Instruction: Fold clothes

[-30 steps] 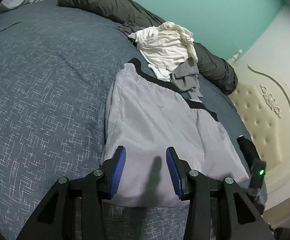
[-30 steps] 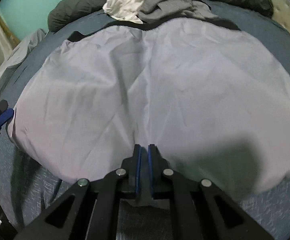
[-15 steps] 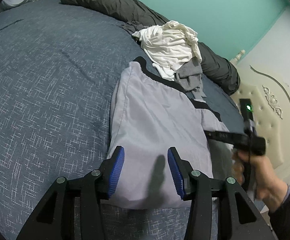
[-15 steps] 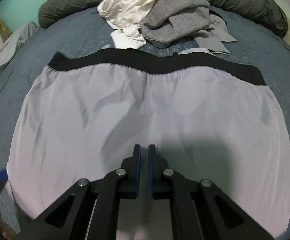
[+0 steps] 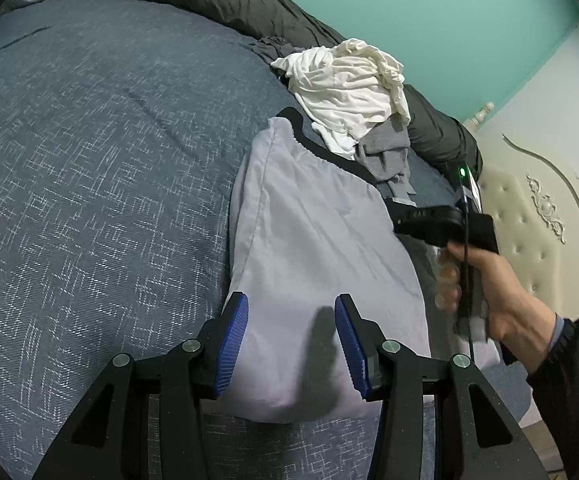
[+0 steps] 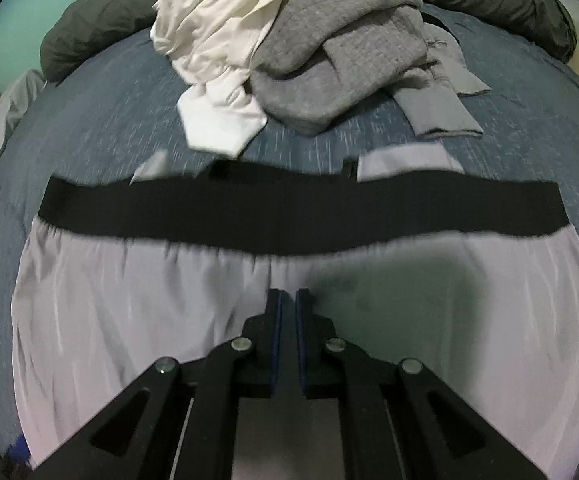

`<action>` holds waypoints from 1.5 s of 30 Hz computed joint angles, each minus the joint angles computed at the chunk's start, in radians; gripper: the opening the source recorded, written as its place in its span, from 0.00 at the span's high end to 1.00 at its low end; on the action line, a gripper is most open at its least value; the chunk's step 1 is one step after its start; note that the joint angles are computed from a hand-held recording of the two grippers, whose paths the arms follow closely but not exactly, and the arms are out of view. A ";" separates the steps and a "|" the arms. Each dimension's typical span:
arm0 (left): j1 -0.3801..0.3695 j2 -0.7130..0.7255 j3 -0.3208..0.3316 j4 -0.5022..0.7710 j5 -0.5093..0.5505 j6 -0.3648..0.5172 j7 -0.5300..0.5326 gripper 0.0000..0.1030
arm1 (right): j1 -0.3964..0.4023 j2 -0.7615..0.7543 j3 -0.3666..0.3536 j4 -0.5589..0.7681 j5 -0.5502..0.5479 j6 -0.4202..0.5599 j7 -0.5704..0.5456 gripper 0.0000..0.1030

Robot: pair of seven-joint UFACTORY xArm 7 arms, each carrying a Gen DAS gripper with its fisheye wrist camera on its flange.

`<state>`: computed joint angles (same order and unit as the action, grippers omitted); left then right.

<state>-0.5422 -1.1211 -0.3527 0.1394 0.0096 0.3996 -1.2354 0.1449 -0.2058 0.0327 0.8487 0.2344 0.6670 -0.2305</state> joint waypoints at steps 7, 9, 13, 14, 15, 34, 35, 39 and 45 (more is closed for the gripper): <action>-0.008 -0.011 0.011 -0.010 -0.002 0.009 0.009 0.52 | -0.004 0.089 -0.008 0.070 0.075 -0.033 -0.023 0.95; -0.009 -0.014 0.010 -0.009 -0.001 0.015 0.012 0.52 | -0.008 0.116 -0.007 0.095 0.093 -0.027 -0.028 0.95; -0.015 -0.024 0.020 -0.017 -0.005 0.018 0.022 0.52 | -0.021 0.134 -0.002 0.132 0.109 -0.003 -0.016 0.95; -0.017 -0.029 0.022 -0.021 -0.007 0.019 0.023 0.52 | -0.023 0.120 -0.003 0.125 0.122 -0.014 -0.028 0.95; -0.017 -0.032 0.023 -0.024 -0.008 0.015 0.023 0.49 | -0.024 0.103 -0.005 0.116 0.139 -0.029 -0.045 0.95; -0.114 -0.207 0.016 -0.106 -0.065 0.139 -0.089 0.34 | -0.174 -0.748 -0.301 -0.409 0.220 0.252 -0.315 0.92; -0.124 -0.232 0.018 -0.123 -0.073 0.136 -0.108 0.33 | -0.194 -0.788 -0.311 -0.424 0.197 0.267 -0.324 0.92; -0.156 -0.284 0.015 -0.156 -0.081 0.146 -0.173 0.33 | -0.245 -0.867 -0.370 -0.459 0.148 0.294 -0.372 0.90; -0.179 -0.257 -0.015 -0.154 -0.065 0.129 -0.251 0.33 | -0.309 -0.901 -0.468 -0.485 0.142 0.323 -0.441 0.89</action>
<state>-0.7214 -1.3781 -0.3678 -0.0142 -0.0550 0.5290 -1.4868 -0.1641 -1.1072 -0.4348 0.3639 0.3768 0.9904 -0.6712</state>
